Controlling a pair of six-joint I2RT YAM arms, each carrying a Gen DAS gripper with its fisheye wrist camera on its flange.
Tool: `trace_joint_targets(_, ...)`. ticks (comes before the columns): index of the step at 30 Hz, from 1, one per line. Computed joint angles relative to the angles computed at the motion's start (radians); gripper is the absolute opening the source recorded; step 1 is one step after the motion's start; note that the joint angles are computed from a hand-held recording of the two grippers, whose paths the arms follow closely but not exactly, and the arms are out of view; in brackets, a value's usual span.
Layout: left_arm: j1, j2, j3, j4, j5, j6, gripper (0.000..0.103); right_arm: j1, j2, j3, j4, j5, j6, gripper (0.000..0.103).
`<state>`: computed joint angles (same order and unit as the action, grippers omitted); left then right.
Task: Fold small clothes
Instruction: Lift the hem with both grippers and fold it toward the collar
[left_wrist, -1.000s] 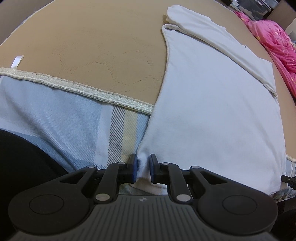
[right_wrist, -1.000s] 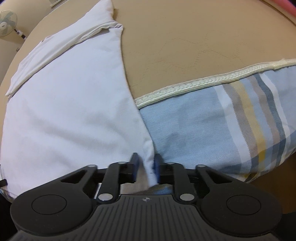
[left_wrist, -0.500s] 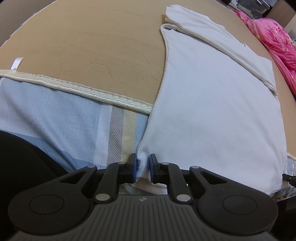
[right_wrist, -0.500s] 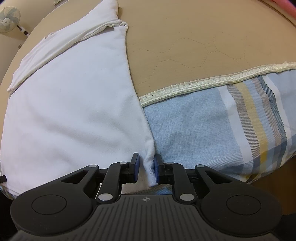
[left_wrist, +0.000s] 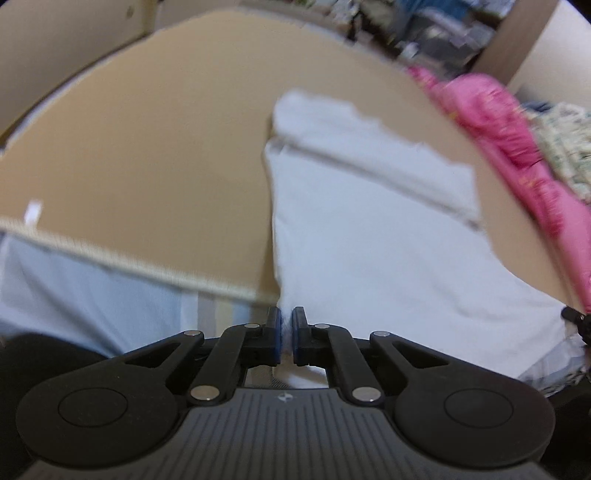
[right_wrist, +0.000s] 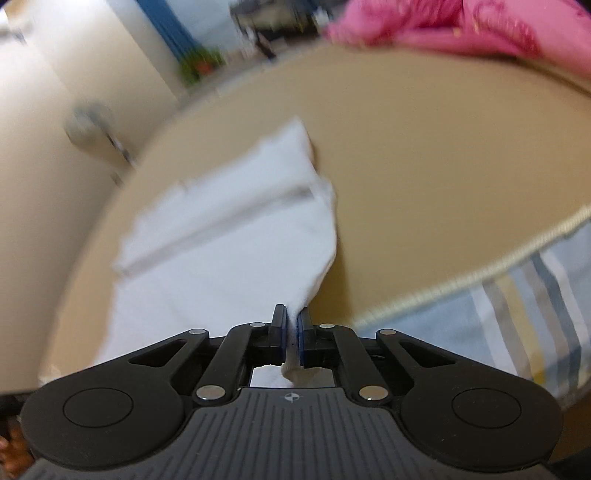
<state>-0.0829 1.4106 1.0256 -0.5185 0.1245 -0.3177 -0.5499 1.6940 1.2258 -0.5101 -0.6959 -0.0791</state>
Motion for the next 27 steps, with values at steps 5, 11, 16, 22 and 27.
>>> trace_joint_targets(5, 0.066, -0.182, 0.005, -0.058, 0.083, 0.053, 0.005, -0.112, -0.123, -0.048, 0.07, -0.174, 0.087, 0.004)
trace_joint_targets(11, 0.241, -0.387, 0.091, -0.276, 0.287, 0.125, 0.005, -0.306, -0.201, -0.011, -0.148, -0.467, -0.098, 0.004)
trace_joint_targets(16, 0.291, -0.35, 0.22, -0.406, 0.331, 0.186, 0.005, -0.406, -0.083, 0.195, -0.619, -0.629, -0.556, 0.004)
trace_joint_targets(22, 0.221, 0.037, 0.375, -0.227, 0.238, 0.155, 0.005, -0.208, 0.027, 0.226, -0.128, -0.437, -0.099, 0.004)
trace_joint_targets(27, 0.159, 0.597, 0.852, -0.187, 0.143, 0.092, 0.007, 0.043, 0.392, 0.586, -0.063, -0.084, 0.04, 0.005)
